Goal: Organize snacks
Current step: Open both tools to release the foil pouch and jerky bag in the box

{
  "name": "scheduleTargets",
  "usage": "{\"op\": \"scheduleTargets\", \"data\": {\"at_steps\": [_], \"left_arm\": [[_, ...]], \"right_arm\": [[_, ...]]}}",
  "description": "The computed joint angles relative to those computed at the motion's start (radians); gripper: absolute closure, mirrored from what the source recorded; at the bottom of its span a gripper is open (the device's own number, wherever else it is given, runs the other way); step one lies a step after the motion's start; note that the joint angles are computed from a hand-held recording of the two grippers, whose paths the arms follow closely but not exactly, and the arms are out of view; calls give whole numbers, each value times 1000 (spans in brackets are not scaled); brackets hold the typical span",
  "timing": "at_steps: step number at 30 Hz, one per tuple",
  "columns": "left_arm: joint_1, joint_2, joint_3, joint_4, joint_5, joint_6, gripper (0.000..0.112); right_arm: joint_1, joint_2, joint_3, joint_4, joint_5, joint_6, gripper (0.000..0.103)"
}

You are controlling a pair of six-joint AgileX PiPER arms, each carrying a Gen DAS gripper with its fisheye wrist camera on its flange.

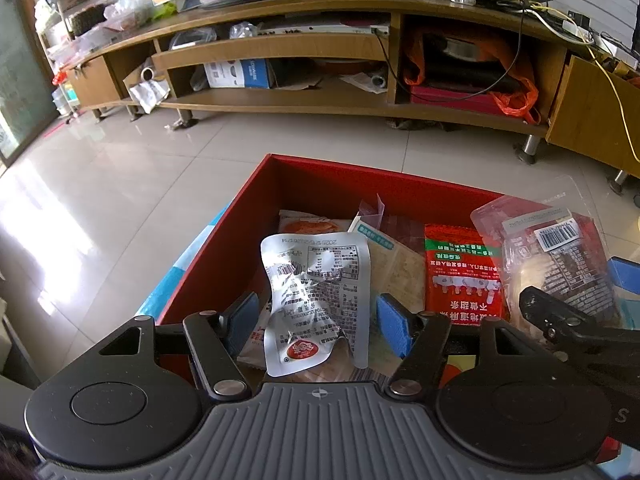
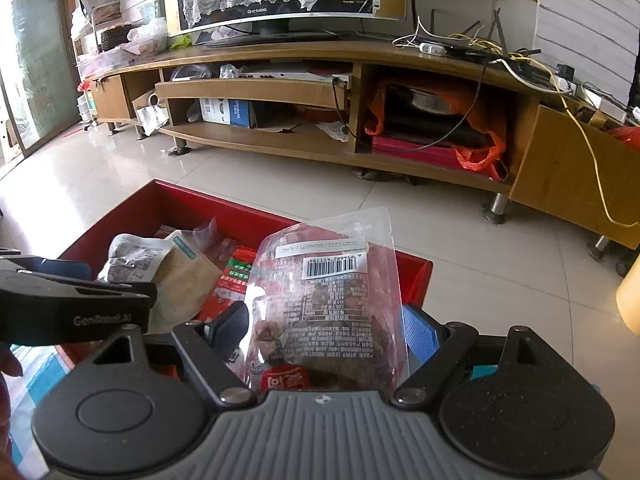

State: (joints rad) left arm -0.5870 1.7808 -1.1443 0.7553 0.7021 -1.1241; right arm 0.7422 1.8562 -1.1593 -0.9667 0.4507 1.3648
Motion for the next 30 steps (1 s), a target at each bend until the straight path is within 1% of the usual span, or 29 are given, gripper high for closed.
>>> {"op": "scheduleTargets", "data": {"at_steps": [3,6,11,16,18,20,21,24,30], "left_arm": [[0,-1,0,2,2,-4,40],[2,-4,2,5,3,-5,40],[-2,-6,3,18,12,-16,37],[-6,-23,9,24,12,-23,33],[-10,-25,7,29,14,-30,32],[-14,-31,10,29,16,-32,32],[-15,-31,9,29,18,-34,31],[-21,-43,16,32,22,-39,28],[-22,-63,24,22,20,-42,28]], "right_arm": [[3,6,1,-32,1,42,21],[-10,6,-4,11,-40,9,23],[-3,25,-29,31,-25,-13,23],[-8,13,-18,-18,-5,58,23],[-19,3,-10,-4,-18,55,23],[-37,-8,1,25,-58,42,23],[-41,-11,1,39,-61,38,23],[-36,-23,0,42,-54,32,23],[-25,-42,0,60,-27,21,22]]}}
